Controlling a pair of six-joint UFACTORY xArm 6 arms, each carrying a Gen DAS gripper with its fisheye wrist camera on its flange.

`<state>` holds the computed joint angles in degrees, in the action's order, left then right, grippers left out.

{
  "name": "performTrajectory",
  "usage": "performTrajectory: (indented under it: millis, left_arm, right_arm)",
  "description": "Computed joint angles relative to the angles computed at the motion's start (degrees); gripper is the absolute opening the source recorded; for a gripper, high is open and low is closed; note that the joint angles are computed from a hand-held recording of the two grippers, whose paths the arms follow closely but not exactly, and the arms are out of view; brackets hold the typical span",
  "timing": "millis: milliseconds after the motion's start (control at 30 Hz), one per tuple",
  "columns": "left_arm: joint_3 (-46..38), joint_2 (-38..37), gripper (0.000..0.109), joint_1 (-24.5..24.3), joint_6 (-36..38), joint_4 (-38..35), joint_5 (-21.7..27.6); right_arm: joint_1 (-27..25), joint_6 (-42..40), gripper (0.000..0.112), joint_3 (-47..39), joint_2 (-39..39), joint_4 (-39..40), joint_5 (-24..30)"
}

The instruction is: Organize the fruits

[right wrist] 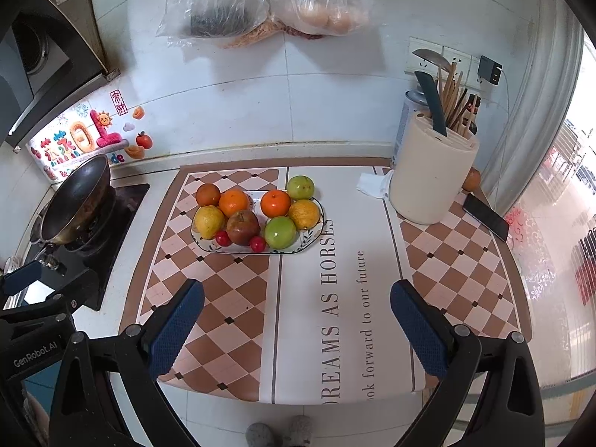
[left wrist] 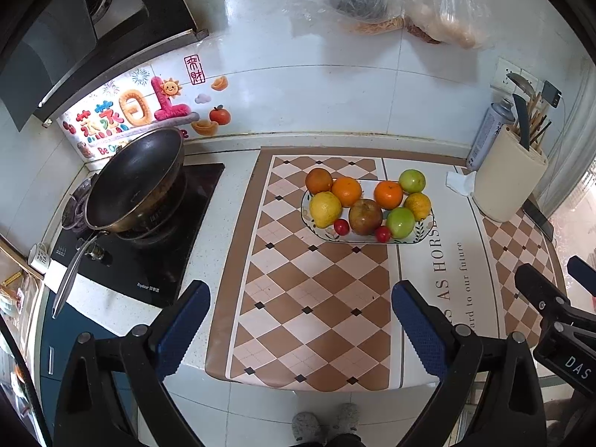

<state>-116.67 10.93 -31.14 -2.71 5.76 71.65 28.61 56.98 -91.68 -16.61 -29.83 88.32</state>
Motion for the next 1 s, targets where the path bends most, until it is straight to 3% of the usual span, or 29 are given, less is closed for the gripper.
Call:
performTrajectory:
  millis: [1000]
  left_arm:
    - [0.6, -1.0, 0.103, 0.1, -0.5, 0.5, -0.7]
  right_arm:
    - [0.3, -0.2, 0.102, -1.2, -0.6, -0.2, 1.3]
